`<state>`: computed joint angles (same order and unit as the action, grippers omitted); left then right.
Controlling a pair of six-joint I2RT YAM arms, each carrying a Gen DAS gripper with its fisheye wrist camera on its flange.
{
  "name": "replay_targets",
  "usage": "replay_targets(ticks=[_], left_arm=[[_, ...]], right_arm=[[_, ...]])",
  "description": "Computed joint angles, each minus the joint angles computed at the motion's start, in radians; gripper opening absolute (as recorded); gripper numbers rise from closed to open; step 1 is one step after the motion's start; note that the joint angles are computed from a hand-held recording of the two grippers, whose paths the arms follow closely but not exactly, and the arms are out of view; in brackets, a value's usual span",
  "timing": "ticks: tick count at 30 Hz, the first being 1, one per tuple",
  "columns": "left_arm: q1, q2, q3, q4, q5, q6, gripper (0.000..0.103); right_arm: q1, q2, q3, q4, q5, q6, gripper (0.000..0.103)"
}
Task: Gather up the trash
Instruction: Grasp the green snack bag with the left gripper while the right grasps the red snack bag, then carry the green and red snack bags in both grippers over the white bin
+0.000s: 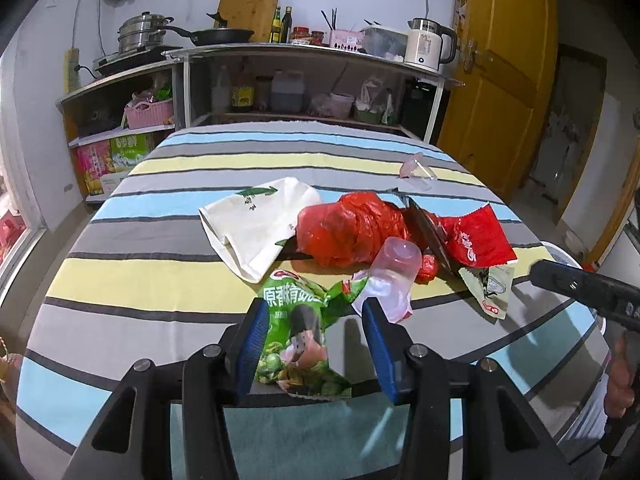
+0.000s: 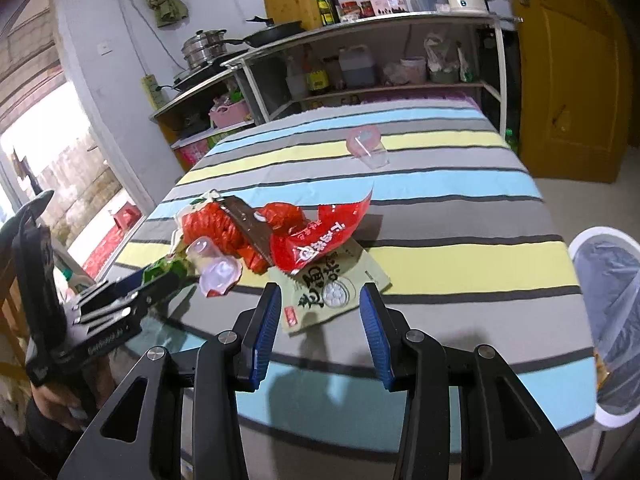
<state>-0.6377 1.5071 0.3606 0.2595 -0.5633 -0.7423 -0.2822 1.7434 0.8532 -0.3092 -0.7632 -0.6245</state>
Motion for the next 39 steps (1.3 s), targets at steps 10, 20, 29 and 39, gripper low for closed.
replay_targets(ticks=[10,20,29,39], left_arm=[[0.029,0.029,-0.002,0.033,0.035,0.01,0.048],[0.041,0.023,-0.014,0.051,0.047,0.017,0.031],[0.008,-0.015,-0.018,0.026,0.013,-0.017,0.022],[-0.086,-0.122,0.008,-0.112,-0.077,-0.066,0.02]], right_arm=[[0.075,0.078,0.078,0.007,0.006,0.104,0.042],[0.117,0.113,0.094,0.042,0.056,0.15,0.006],[0.08,0.056,0.06,0.067,0.031,0.136,0.002],[0.021,-0.02,0.029,0.031,-0.028,0.077,0.001]])
